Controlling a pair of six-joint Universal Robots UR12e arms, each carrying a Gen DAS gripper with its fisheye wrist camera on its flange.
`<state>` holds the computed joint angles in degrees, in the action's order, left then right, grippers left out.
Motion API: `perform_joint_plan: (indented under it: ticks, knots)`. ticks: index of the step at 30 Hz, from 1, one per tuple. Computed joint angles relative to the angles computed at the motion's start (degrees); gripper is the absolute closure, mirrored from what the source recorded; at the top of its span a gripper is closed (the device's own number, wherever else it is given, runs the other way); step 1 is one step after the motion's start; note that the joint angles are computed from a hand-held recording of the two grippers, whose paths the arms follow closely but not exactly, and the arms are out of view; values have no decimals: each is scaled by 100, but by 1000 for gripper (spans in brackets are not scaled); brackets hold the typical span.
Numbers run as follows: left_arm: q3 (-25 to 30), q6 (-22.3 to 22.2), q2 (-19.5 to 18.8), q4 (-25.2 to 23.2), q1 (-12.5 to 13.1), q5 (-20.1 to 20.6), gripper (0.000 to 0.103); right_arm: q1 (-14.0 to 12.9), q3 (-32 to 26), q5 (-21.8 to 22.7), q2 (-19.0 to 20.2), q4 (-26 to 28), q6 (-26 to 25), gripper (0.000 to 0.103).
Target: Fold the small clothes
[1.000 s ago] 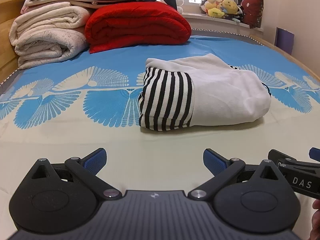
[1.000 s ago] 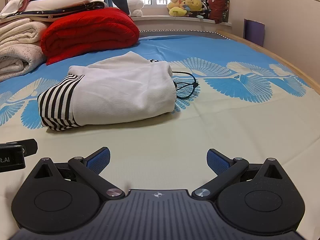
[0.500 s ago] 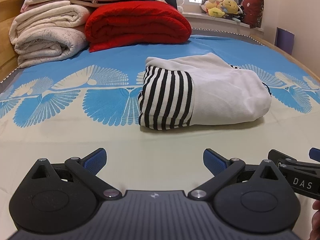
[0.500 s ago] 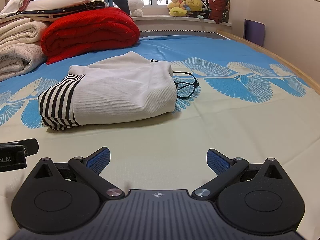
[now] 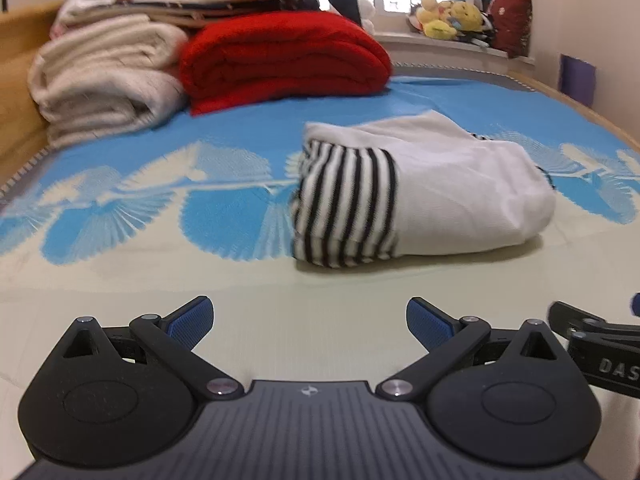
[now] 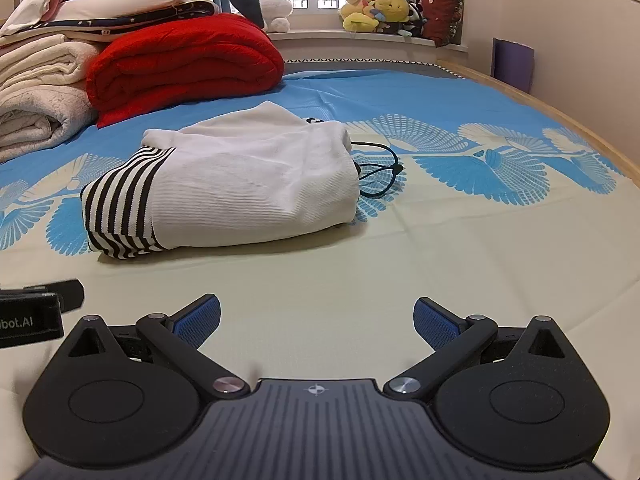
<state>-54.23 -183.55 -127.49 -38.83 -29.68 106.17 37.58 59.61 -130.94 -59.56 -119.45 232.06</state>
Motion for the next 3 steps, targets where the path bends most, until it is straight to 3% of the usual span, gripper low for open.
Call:
perform_joint_plan:
  ticks: [3]
  knots:
    - [14, -107, 18, -95, 34, -156, 0, 8, -8, 21, 10, -69, -67, 1]
